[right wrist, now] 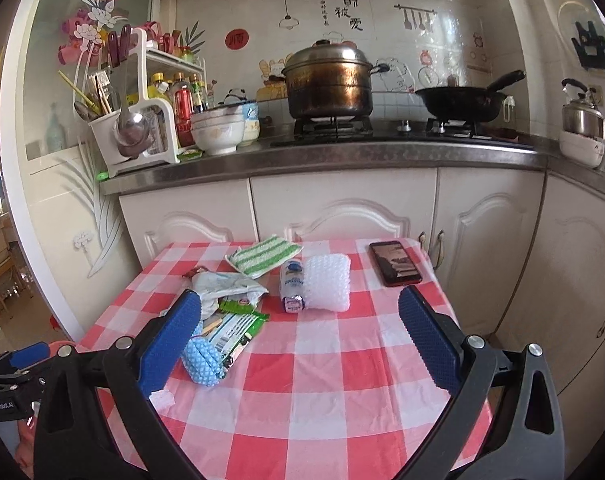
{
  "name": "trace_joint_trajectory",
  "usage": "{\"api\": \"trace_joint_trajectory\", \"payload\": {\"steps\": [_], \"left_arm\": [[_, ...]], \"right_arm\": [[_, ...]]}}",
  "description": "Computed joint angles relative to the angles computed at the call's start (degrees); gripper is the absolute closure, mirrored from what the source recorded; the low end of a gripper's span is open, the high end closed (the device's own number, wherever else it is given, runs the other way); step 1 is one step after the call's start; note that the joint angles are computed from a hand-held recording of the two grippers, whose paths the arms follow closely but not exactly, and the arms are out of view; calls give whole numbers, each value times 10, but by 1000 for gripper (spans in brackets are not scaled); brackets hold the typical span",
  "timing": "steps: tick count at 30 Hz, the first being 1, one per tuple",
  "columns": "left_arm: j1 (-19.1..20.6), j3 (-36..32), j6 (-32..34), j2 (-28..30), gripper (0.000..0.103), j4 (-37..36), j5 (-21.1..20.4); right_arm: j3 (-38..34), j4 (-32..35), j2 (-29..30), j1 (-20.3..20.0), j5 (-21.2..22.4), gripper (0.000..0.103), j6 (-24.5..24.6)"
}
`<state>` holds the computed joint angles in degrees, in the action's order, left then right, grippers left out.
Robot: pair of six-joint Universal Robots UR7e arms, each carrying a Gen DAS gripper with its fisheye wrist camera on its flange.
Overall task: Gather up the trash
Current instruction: 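Grasp the white bottle with the left tool while the right tool grasps a foam sleeve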
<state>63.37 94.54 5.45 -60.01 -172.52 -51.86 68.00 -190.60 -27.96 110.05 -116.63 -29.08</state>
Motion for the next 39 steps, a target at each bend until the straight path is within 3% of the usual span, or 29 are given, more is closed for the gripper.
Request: {"api": "trace_joint_trajectory", "payload": {"steps": [5, 12, 13, 14, 16, 20, 24, 26, 28, 34, 36, 39], "left_arm": [[14, -16, -3, 25, 5, 22, 2], [33, -39, -41, 47, 5, 61, 0], [34, -42, -41, 50, 5, 62, 2], [34, -43, -41, 52, 5, 61, 6], [36, -51, -42, 57, 5, 69, 5], [35, -53, -43, 56, 5, 77, 22], [27, -12, -40, 12, 5, 70, 23], [13, 23, -16, -12, 5, 39, 52], [-6, 63, 31, -34, 5, -18, 109], [-24, 113, 121, -52, 5, -147, 267], [-12, 105, 123, -48, 5, -139, 292], [11, 95, 72, -52, 5, -87, 290]], "right_arm": [[-13, 106, 2, -18, 50, 3, 59], [-51, 242, 19, -34, 141, 6, 78], [-60, 259, 23, -36, 153, 11, 78], [-69, 276, 27, -37, 161, 23, 79], [-93, 321, 37, -42, 183, 32, 91], [-116, 367, 45, -43, 206, 32, 98], [-115, 382, 43, -40, 219, 31, 91], [-115, 389, 45, -36, 223, 23, 88], [-112, 397, 47, -32, 228, 17, 76], [-114, 423, 67, -12, 214, 16, 21], [-129, 434, 81, -7, 196, 16, 16], [-155, 455, 102, -1, 168, 16, 11]]}}
